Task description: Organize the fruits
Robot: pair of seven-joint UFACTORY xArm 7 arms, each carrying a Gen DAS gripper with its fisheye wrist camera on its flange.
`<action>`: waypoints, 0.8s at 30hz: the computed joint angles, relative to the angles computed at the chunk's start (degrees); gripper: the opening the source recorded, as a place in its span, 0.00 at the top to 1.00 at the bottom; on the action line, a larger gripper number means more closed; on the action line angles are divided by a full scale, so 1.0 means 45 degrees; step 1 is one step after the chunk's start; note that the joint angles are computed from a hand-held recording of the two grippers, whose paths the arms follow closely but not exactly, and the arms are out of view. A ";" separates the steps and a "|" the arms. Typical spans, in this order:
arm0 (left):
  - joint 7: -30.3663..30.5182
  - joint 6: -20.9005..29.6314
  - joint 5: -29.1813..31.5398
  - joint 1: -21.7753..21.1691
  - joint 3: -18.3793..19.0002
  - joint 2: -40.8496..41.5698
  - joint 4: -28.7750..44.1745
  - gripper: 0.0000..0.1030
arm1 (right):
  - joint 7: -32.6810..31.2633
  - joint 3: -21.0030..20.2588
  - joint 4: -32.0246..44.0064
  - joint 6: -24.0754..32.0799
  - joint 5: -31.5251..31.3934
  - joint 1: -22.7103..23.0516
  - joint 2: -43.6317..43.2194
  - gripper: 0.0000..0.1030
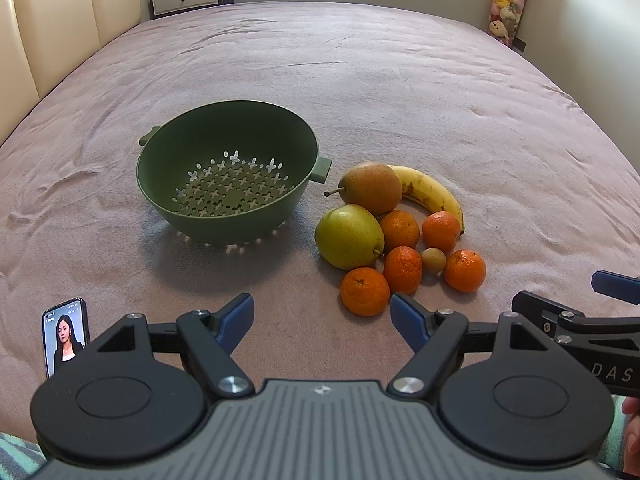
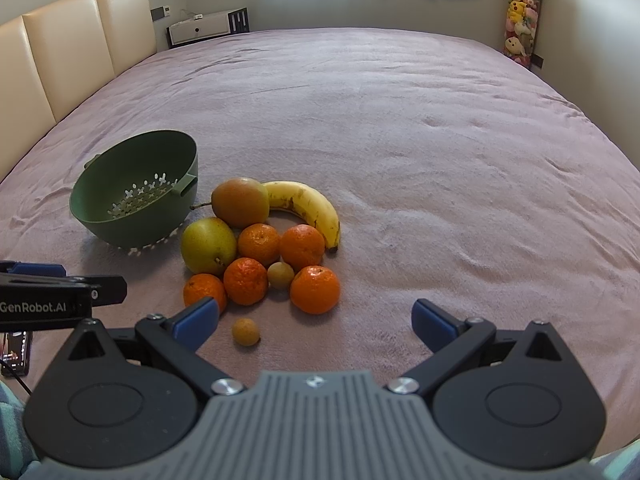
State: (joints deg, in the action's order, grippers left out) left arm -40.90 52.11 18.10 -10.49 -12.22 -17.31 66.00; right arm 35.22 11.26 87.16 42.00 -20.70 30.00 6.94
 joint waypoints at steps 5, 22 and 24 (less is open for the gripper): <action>0.0027 0.0031 -0.0007 -0.0008 0.0009 0.0012 0.0020 0.11 | 0.0041 -0.0004 -0.0075 -0.0028 0.0014 -0.0003 -0.0006 0.04; -0.0063 -0.0077 0.0018 -0.0009 -0.0038 -0.0149 -0.0251 0.11 | 0.0002 -0.0011 0.0038 0.0084 0.0109 0.0010 0.0076 0.04; -0.0070 -0.0065 0.0039 0.0001 -0.0049 -0.0134 -0.0233 0.11 | 0.0005 -0.0016 0.0040 0.0088 0.0114 0.0015 0.0084 0.04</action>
